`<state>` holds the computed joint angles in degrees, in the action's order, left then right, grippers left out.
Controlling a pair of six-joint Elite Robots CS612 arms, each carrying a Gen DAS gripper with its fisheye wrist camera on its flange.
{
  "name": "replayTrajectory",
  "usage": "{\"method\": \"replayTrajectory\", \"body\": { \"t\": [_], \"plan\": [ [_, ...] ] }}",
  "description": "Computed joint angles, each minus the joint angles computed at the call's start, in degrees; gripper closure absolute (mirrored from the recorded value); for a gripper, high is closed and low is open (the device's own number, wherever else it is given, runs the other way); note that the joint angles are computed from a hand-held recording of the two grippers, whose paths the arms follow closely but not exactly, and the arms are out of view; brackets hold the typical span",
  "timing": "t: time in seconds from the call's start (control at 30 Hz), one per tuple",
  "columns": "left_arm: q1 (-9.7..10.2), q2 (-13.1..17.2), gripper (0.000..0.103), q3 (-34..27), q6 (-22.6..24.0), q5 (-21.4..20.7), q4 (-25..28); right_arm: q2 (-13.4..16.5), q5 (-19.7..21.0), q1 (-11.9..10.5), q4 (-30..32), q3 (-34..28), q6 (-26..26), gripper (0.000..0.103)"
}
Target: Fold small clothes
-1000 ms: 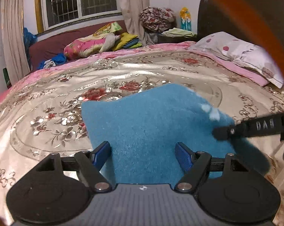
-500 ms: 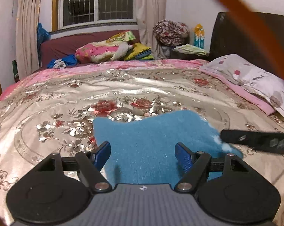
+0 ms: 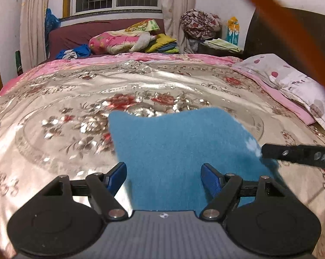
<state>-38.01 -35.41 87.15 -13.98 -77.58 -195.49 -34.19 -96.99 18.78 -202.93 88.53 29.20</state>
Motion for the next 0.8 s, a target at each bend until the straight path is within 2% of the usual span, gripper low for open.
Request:
{"method": "replayTrajectory", "body": {
  "t": [0.17,0.27,0.33,0.5,0.8],
  "plan": [
    [-0.21,-0.8,0.022,2.9,-1.4,-1.2,-0.3,-2.0,0.0,1.0,-3.6,4.3,2.6,0.078],
    [-0.37,-1.1,0.022,3.6,-2.0,-1.4,0.9,-2.7,-0.3,1.5,-0.9,6.2,4.4,0.079],
    [-0.52,-1.5,0.022,4.6,-2.2,-1.5,0.4,-2.9,-0.5,1.7,1.5,6.9,5.1,0.083],
    [-0.79,-2.5,0.022,6.5,-2.6,-2.0,-0.1,-4.2,-2.6,2.5,-1.7,9.2,5.7,0.078],
    [-1.5,-3.5,0.022,9.8,-3.4,-2.3,-1.6,-5.5,-4.2,3.2,1.3,12.7,8.1,0.078]
  ]
}}
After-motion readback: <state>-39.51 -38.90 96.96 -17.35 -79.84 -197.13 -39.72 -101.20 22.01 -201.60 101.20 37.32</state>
